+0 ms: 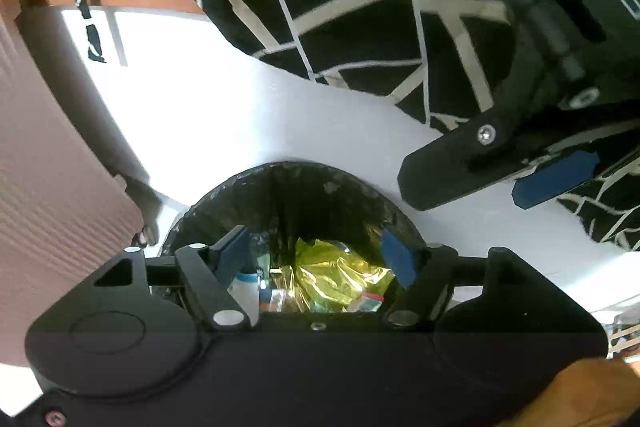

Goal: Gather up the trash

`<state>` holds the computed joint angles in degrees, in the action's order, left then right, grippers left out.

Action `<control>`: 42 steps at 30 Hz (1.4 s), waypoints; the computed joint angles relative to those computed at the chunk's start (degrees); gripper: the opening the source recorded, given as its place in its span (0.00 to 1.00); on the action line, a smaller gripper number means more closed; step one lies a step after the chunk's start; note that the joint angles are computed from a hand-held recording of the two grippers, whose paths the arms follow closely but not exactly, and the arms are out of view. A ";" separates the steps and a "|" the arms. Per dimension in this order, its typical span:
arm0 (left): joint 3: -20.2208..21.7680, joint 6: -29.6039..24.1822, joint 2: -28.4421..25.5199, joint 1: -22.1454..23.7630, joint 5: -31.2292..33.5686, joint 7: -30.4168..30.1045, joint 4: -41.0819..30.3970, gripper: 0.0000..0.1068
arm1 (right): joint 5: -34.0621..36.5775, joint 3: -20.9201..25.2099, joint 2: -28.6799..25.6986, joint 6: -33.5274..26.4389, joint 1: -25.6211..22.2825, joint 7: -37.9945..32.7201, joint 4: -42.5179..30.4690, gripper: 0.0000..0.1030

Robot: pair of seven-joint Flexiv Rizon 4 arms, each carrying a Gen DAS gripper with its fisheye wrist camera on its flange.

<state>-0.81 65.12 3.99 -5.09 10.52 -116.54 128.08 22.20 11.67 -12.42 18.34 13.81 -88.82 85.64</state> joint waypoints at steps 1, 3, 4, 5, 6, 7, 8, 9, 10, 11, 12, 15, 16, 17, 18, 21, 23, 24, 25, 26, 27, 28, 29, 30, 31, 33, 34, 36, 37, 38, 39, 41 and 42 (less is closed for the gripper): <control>-0.17 -1.75 0.63 -0.04 -0.16 -0.52 -0.65 0.69 | 0.41 0.04 0.39 -0.23 -0.21 -0.39 -0.31 1.00; -0.52 -6.37 2.74 -0.01 -0.26 -1.66 -2.37 0.70 | 1.65 -0.04 1.18 -0.69 -0.83 -1.65 -0.98 1.00; -1.13 -8.70 3.50 0.06 0.23 -2.95 -3.54 0.70 | 2.41 -0.12 1.76 -0.85 -1.22 -2.45 -1.24 1.00; -1.81 -11.28 4.30 0.08 0.83 -4.40 -4.88 0.70 | 3.31 -0.27 2.36 -1.20 -1.70 -3.42 -1.54 1.00; -2.53 -14.08 5.03 0.08 1.39 -5.86 -6.48 0.71 | 4.15 -0.53 2.76 -1.74 -2.16 -4.35 -2.10 1.00; -3.21 -16.59 5.59 0.03 1.96 -7.27 -7.95 0.71 | 5.04 -0.74 3.35 -2.07 -2.62 -5.25 -2.39 1.00; -4.00 -19.14 6.03 -0.06 2.72 -8.84 -9.59 0.71 | 6.24 -1.09 4.04 -2.69 -3.32 -6.53 -2.85 1.00; -4.82 -21.75 6.47 -0.21 3.62 -10.38 -11.36 0.72 | 7.28 -1.44 4.53 -3.26 -3.86 -7.52 -3.32 1.00; -5.76 -24.64 6.85 -0.36 4.79 -12.05 -13.34 0.72 | 8.42 -1.85 5.06 -4.00 -4.49 -8.54 -3.85 1.00; -6.68 -27.63 7.16 -0.59 5.94 -13.64 -15.39 0.72 | 9.52 -2.36 5.59 -4.92 -5.19 -9.58 -4.53 0.99; -7.76 -31.13 7.43 -0.85 7.16 -15.43 -17.85 0.73 | 10.30 -2.85 6.09 -5.72 -5.75 -10.27 -5.25 0.99; -9.72 -38.82 7.32 -1.99 9.20 -19.25 -24.66 0.75 | 12.47 -4.53 7.34 -7.92 -7.53 -12.49 -8.15 0.98; -10.10 -40.36 7.19 -2.43 9.62 -20.11 -26.76 0.76 | 12.76 -5.04 7.56 -8.22 -7.98 -12.98 -9.22 0.98; -10.31 -41.43 6.96 -2.87 9.87 -20.62 -28.68 0.77 | 12.82 -5.37 7.76 -8.01 -8.28 -13.31 -9.81 0.98; -10.41 -42.63 6.73 -3.28 9.88 -20.66 -30.69 0.78 | 12.56 -5.76 7.87 -7.71 -8.54 -13.27 -10.75 0.97; -10.50 -45.18 4.95 -4.22 9.88 -19.07 -36.92 0.80 | 11.23 -6.54 8.09 -5.11 -9.03 -11.51 -12.94 0.95; -9.95 -44.66 3.50 -4.79 9.77 -16.88 -40.39 0.81 | 9.41 -6.72 7.99 -2.38 -8.94 -9.72 -13.97 0.95; -9.35 -43.20 2.74 -5.04 9.11 -15.33 -41.66 0.82 | 7.79 -6.84 7.94 -0.96 -8.85 -8.16 -14.45 0.95; -8.63 -41.13 1.94 -5.26 8.14 -13.50 -42.63 0.83 | 6.60 -6.97 7.88 0.05 -8.85 -6.79 -15.07 0.94; -8.08 -39.35 1.27 -5.46 7.40 -12.01 -43.43 0.83 | 5.73 -7.14 7.71 0.96 -8.95 -5.93 -15.85 0.94; -7.72 -37.76 0.15 -5.48 6.95 -10.59 -44.72 0.84 | 4.98 -7.38 7.32 1.86 -9.19 -5.84 -16.66 0.94; -7.52 -36.64 -1.08 -5.53 6.82 -9.55 -46.24 0.84 | 3.59 -7.36 7.11 3.49 -9.19 -5.57 -16.83 0.94; -7.34 -35.79 -2.36 -5.64 6.79 -8.91 -47.78 0.84 | 1.76 -7.41 6.84 4.81 -9.13 -5.06 -17.14 0.93; -7.17 -34.84 -3.89 -5.80 6.78 -8.43 -49.47 0.85 | -0.16 -7.49 6.44 6.23 -9.06 -4.38 -17.38 0.93; -6.91 -34.15 -5.38 -6.03 6.58 -7.99 -51.16 0.85 | -1.78 -7.62 5.84 7.28 -9.08 -3.91 -17.89 0.92; -6.30 -33.61 -8.36 -6.68 5.64 -7.16 -54.54 0.86 | -4.34 -7.81 4.45 9.08 -9.32 -3.69 -18.88 0.91; -5.94 -33.48 -10.01 -7.00 4.94 -6.73 -56.31 0.87 | -5.76 -7.93 3.48 10.23 -9.41 -3.73 -19.41 0.91; -5.04 -32.97 -13.36 -7.68 3.92 -6.41 -59.44 0.88 | -8.41 -8.09 1.12 12.42 -9.47 -3.23 -20.58 0.89; -4.58 -33.27 -15.20 -8.11 3.83 -6.57 -61.42 0.89 | -9.33 -8.12 0.15 13.32 -9.68 -2.98 -21.06 0.88; -4.06 -33.79 -16.90 -8.58 3.85 -6.71 -63.32 0.89 | -9.94 -8.19 -1.39 14.14 -9.92 -2.86 -22.24 0.87; -3.50 -34.38 -18.97 -9.07 4.08 -6.88 -65.53 0.89 | -10.41 -8.17 -2.99 15.04 -10.20 -3.02 -23.42 0.86; -2.20 -35.33 -23.32 -10.23 5.14 -6.97 -70.29 0.89 | -11.74 -8.13 -7.10 17.49 -10.51 -3.58 -26.31 0.85; -1.52 -36.04 -25.90 -10.85 5.80 -6.57 -73.16 0.89 | -11.93 -7.85 -9.13 18.03 -10.88 -4.16 -28.12 0.83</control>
